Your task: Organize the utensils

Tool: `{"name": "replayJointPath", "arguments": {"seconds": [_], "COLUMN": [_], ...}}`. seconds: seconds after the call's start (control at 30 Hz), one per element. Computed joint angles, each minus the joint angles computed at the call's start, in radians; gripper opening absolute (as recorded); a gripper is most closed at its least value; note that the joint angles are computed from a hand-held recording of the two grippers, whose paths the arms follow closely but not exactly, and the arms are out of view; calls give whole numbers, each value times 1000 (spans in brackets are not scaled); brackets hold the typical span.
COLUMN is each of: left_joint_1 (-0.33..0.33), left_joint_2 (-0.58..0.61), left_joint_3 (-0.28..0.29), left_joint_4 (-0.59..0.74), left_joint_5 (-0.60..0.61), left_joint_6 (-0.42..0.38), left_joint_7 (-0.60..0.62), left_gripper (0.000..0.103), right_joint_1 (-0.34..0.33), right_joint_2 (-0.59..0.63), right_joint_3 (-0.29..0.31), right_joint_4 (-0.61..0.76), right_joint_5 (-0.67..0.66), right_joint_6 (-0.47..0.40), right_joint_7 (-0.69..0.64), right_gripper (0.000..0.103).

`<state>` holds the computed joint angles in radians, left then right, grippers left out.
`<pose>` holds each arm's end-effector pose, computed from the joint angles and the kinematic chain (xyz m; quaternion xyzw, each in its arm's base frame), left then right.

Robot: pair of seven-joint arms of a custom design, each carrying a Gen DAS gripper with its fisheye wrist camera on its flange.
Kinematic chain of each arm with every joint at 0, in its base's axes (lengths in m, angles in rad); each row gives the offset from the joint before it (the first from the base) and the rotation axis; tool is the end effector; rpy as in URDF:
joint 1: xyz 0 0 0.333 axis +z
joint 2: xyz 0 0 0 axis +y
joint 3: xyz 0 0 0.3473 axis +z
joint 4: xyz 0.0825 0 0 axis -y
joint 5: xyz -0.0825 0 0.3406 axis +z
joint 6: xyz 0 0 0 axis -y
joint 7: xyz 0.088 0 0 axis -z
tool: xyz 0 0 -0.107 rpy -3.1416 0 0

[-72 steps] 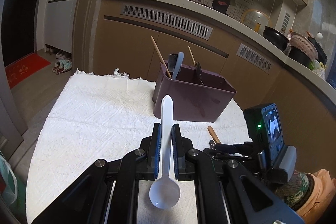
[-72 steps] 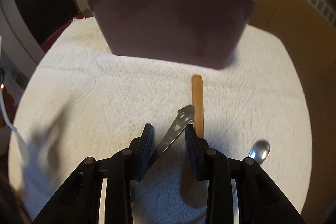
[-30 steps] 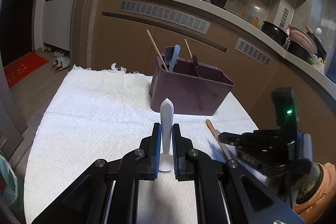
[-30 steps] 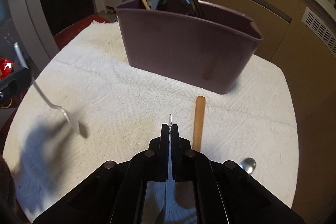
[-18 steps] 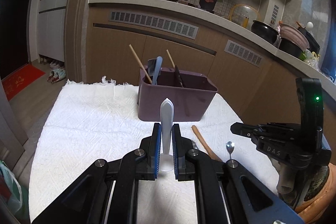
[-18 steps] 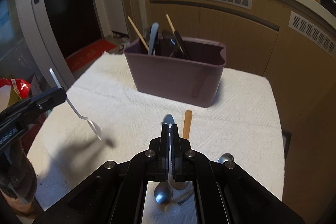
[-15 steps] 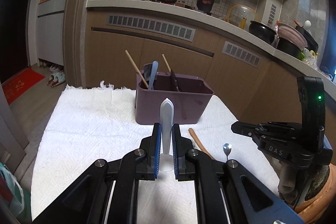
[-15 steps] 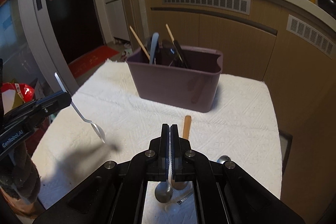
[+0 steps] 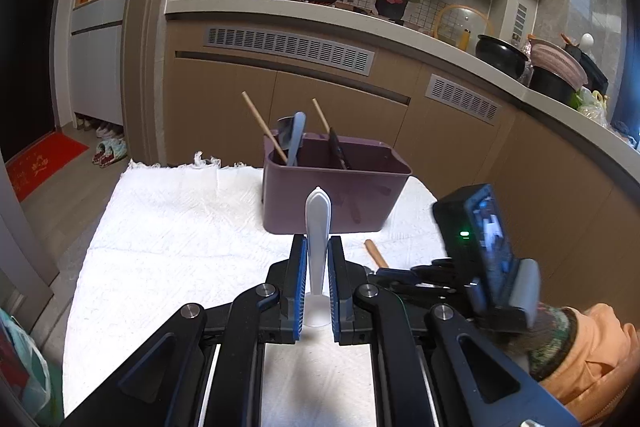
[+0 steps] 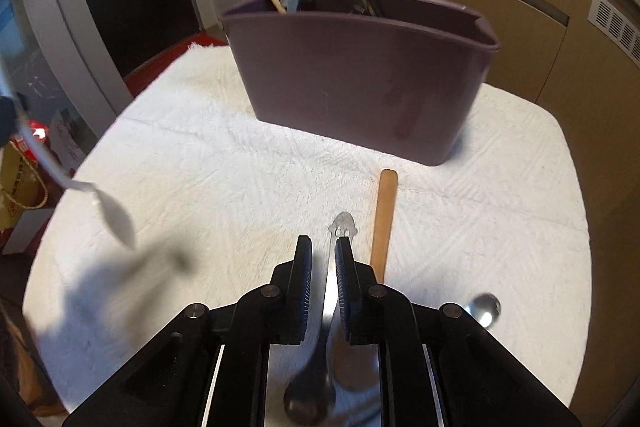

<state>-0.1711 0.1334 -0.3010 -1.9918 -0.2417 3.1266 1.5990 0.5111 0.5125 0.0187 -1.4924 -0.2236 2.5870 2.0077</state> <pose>0.5450 -0.2427 0.5739 -0.5418 0.6878 -0.4441 0.1903 0.6191 0.3637 0.4855 -0.7522 0.5886 -0.1608 0.2489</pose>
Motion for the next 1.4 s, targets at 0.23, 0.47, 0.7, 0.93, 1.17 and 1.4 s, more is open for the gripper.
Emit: {"name": "replayJointPath", "arguments": {"seconds": [0.23, 0.47, 0.7, 0.93, 1.17, 1.4], "left_joint_1": [68, 65, 18, -4, -11, 2], "left_joint_2": [22, 33, 15, 14, -7, -1], "left_joint_3": [-67, -68, -14, -2, 2, -24], "left_joint_4": [5, 11, -2, 8, -11, -3], "left_joint_5": [-133, -189, -123, -60, -21, -56], "left_joint_6": [-18, -25, -19, -25, -12, -27], "left_joint_7": [102, 139, 86, 41, 19, 51], "left_gripper": [8, 8, 8, 8, 8, 8], "right_joint_1": [80, 20, 22, 19, -19, 2], "right_joint_2": [77, 48, -61, -191, -250, -295], "right_joint_3": [-89, -24, -21, -21, 77, 70], "right_joint_4": [113, 87, -69, -200, -322, -453], "right_joint_5": [-155, -78, -91, -164, -18, -77], "right_joint_6": [-88, -104, 12, 99, 36, 115], "right_joint_7": [108, 35, 71, 117, -72, 21], "right_gripper": [41, 17, 17, 0, 32, 43]}}
